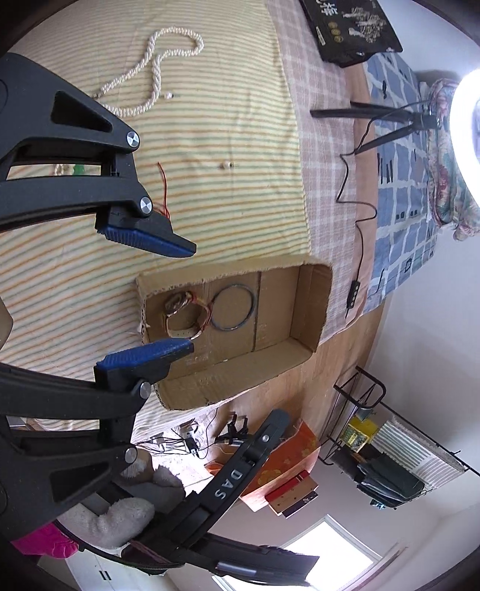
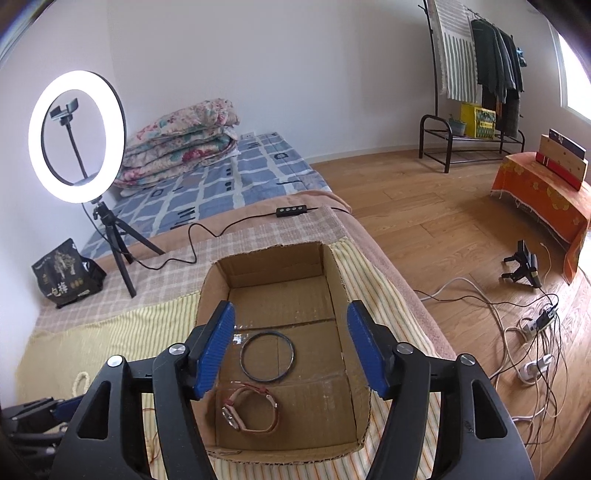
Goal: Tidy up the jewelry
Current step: 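Move the left tool to the pearl necklace while the right tool approaches the beaded bracelet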
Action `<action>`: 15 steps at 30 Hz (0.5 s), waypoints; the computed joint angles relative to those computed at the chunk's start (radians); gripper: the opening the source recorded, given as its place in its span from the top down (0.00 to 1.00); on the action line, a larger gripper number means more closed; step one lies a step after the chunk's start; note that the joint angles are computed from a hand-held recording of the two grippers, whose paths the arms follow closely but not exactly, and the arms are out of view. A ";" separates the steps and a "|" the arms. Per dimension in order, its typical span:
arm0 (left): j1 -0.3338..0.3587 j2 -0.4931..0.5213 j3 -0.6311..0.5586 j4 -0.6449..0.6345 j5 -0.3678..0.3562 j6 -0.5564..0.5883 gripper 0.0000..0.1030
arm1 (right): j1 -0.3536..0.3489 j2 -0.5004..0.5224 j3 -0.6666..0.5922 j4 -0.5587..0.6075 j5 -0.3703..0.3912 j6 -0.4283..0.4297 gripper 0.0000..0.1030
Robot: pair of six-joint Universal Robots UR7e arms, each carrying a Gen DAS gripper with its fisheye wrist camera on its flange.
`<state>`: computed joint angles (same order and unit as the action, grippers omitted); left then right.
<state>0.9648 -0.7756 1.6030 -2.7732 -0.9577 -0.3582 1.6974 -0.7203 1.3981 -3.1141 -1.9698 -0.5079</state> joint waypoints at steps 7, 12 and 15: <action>-0.013 -0.079 0.062 0.005 0.049 -0.003 0.55 | 0.024 -0.039 0.066 -0.043 0.013 -0.018 0.38; -0.012 -0.151 0.118 -0.005 0.082 0.004 0.55 | 0.040 -0.072 0.132 -0.072 0.056 -0.055 0.37; -0.002 -0.196 0.155 -0.024 0.104 0.013 0.55 | 0.055 -0.085 0.182 -0.114 0.075 -0.102 0.37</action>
<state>0.9631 -0.9712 1.7579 -2.7976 -0.8532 -0.3449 1.7519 -0.8058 1.5805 -3.2278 -1.8945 -0.6097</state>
